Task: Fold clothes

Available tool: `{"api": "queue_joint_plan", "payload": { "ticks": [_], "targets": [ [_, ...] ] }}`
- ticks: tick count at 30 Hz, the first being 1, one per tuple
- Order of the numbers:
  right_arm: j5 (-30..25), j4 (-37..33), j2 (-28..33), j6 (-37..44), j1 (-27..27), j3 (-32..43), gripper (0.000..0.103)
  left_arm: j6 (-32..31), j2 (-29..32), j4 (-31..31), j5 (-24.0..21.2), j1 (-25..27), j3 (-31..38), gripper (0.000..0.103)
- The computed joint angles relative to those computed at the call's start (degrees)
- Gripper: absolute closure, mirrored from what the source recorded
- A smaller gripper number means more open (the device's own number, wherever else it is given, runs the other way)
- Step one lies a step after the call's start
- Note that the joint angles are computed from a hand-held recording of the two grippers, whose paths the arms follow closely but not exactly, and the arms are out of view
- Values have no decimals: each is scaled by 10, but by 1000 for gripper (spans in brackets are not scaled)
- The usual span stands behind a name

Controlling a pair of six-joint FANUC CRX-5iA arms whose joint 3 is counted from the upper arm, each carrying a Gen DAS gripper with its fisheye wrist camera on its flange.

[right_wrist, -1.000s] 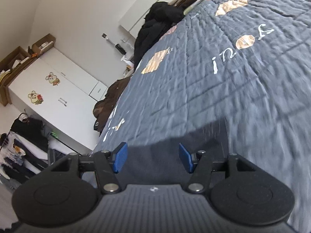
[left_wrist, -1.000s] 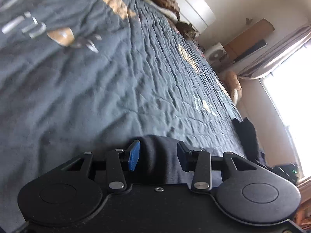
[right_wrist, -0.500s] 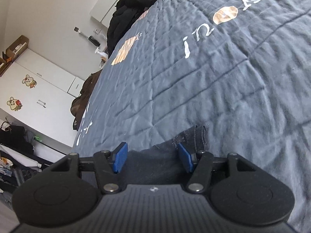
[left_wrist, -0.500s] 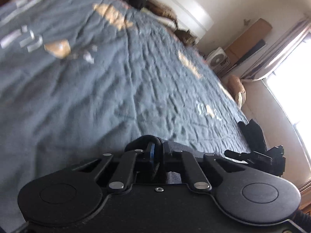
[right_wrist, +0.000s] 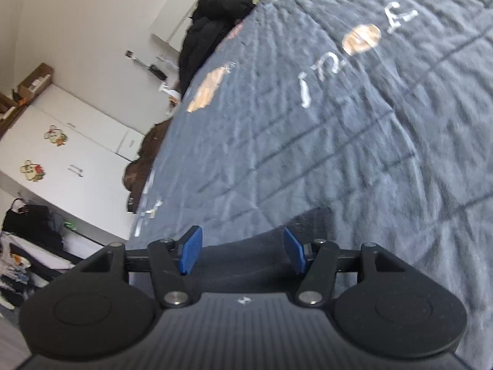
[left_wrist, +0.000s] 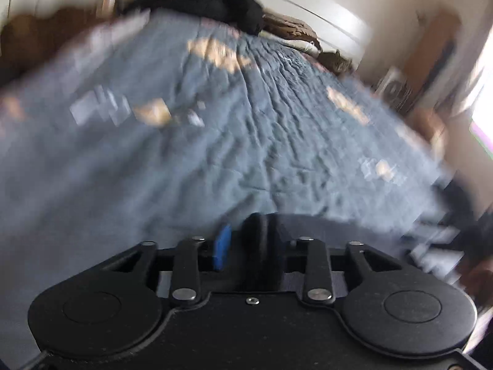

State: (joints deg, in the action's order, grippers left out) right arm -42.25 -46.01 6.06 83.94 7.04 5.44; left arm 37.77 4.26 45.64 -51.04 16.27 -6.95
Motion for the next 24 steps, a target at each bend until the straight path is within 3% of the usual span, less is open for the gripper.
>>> {"api": "queue_joint_plan", "payload": {
  "ticks": [2,4,6,9,11,13,15,18,22,24],
  "targets": [
    [0,-1,-15,4,0,-4,45,-48,-62,-17,40,-17,-40,42],
    [-1,6,-34,1,2,-11,45,-150,-133,-25,97,-54,-98,42],
    [5,52,-56,-24,17,-20,45,-243,-197,-53,160,-106,-149,36],
    [25,121,-100,-69,40,-50,45,-365,-256,-40,218,-181,-222,36],
    [43,162,-133,-103,53,-83,45,-367,-265,-61,227,-215,-242,34],
    [61,200,-171,-144,68,-122,44,-371,-268,-90,264,-246,-265,34],
    [57,205,-198,-150,73,-148,43,-361,-269,-132,300,-270,-281,35],
    [33,267,-222,-177,96,-175,43,-328,-262,-189,331,-290,-291,35],
    [22,301,-248,-190,118,-207,43,-354,-246,-180,383,-312,-311,35],
    [16,294,-252,-188,117,-212,43,-348,-236,-195,400,-316,-310,42]
  ]
}}
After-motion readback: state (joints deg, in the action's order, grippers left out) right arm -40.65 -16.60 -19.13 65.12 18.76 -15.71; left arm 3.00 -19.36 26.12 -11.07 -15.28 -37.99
